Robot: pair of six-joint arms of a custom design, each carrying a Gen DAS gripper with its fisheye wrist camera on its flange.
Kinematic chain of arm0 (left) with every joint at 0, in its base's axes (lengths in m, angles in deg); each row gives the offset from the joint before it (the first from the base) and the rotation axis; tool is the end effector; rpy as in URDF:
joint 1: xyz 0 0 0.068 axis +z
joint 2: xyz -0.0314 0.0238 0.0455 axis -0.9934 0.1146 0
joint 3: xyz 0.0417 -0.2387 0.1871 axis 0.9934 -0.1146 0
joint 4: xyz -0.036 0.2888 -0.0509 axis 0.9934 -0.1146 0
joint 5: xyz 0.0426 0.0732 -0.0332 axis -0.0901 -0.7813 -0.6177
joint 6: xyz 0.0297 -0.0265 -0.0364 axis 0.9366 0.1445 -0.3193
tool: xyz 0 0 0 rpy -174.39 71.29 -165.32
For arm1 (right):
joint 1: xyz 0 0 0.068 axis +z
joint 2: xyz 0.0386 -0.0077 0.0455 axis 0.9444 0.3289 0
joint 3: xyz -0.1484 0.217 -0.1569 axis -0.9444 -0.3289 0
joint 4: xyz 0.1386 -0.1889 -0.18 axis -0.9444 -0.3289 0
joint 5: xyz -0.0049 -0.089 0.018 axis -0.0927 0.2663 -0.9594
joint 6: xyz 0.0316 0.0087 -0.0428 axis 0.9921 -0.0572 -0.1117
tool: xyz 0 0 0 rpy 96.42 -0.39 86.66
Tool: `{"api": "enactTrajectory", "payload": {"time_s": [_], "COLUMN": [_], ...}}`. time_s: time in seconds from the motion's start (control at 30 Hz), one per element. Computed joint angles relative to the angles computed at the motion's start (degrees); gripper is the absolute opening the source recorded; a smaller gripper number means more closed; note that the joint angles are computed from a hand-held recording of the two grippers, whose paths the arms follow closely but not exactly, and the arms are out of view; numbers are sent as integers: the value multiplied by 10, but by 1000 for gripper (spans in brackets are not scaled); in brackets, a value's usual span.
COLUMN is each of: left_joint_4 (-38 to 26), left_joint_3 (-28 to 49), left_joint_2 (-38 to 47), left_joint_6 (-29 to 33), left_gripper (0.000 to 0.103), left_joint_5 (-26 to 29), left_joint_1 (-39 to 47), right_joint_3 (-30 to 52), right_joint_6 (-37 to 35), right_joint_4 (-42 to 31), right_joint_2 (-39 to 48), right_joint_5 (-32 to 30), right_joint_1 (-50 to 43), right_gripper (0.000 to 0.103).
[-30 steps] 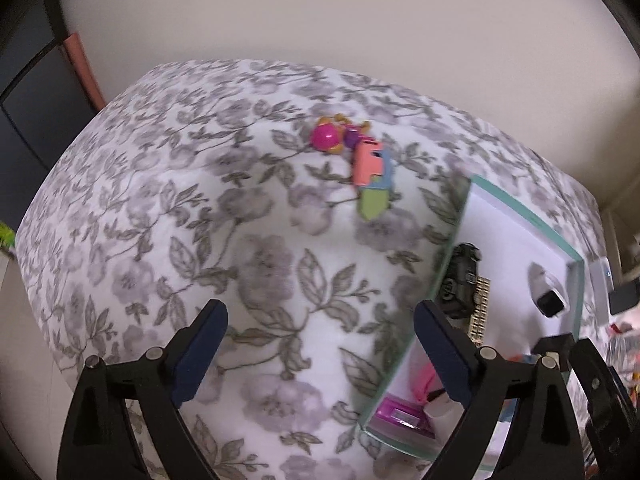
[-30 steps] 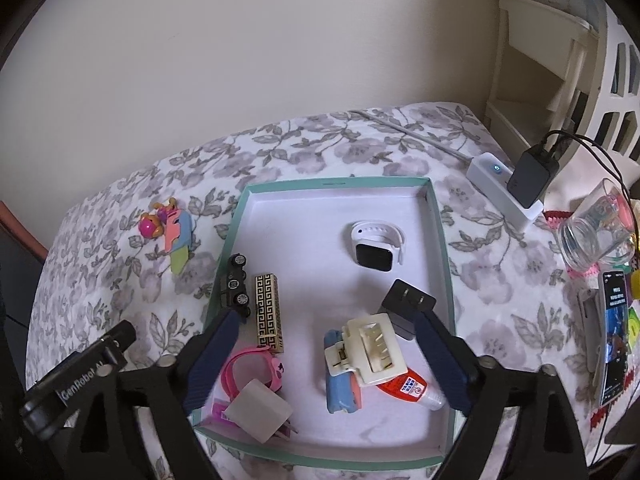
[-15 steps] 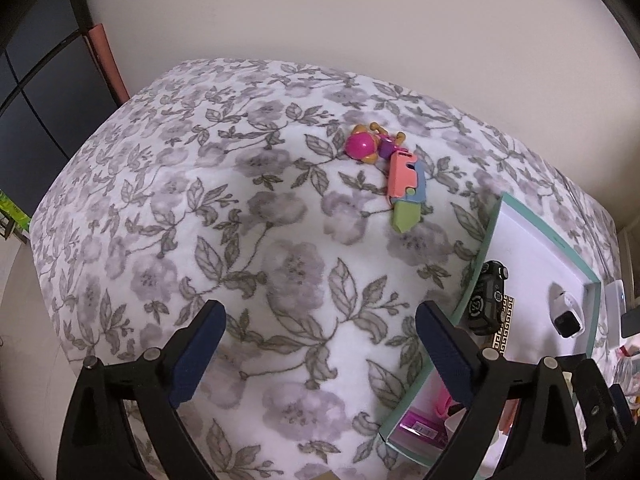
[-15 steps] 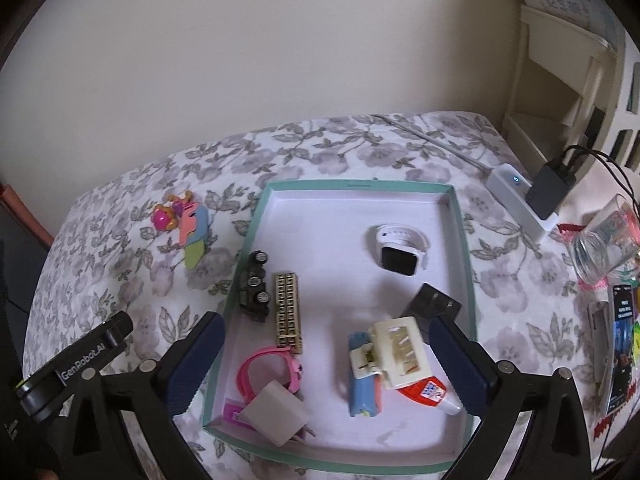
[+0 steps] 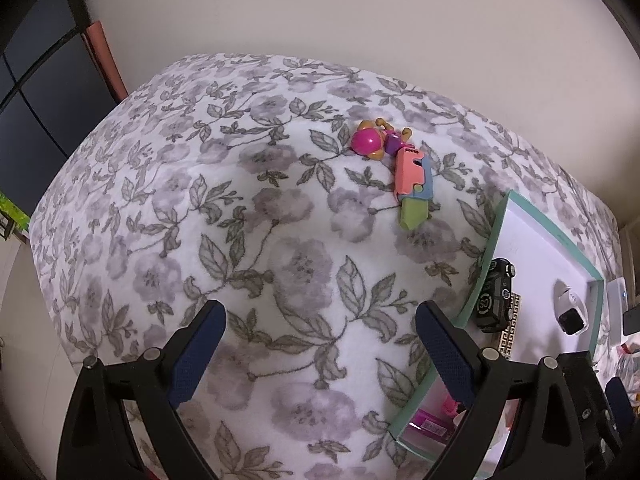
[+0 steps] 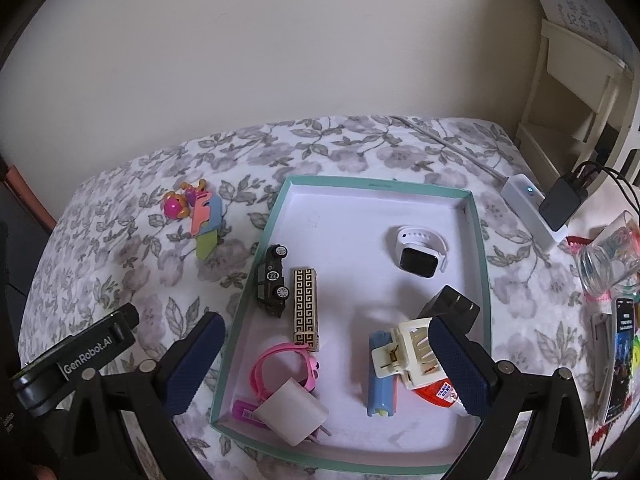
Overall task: Organize rigid objects
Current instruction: 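Lift both tools out of the tray toward the pink doll and toy knife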
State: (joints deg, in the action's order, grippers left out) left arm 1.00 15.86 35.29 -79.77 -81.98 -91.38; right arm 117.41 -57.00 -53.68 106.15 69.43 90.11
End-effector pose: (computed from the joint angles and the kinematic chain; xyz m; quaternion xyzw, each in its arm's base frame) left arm 0.2240 -0.0214 0.1565 -0.2292 0.9487 0.0697 0.2063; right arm 0.2379 0.0815 0.1743 -0.0020 0.9629 0.0645 0.2620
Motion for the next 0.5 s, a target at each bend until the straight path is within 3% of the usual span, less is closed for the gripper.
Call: {"api": "enactTrajectory", "payload": {"time_s": [0.13,0.37,0.5], "left_joint_4": [6,39,46], "left_joint_3": [11,59,114], "left_joint_2": [5,56,122], "left_joint_6": [36,158,203], "left_gripper": [96,96,96], "left_joint_5": [6,98,111], "left_joint_1": [27,157,218], "right_joint_3": [10,57,112], "right_joint_6": [3,9,26], "right_joint_4": [8,30,40], "right_joint_2": [21,85,147], "right_joint_5": [-11,-12,-76], "right_joint_1": [8,37,38], "right_gripper": [103,103,103]}}
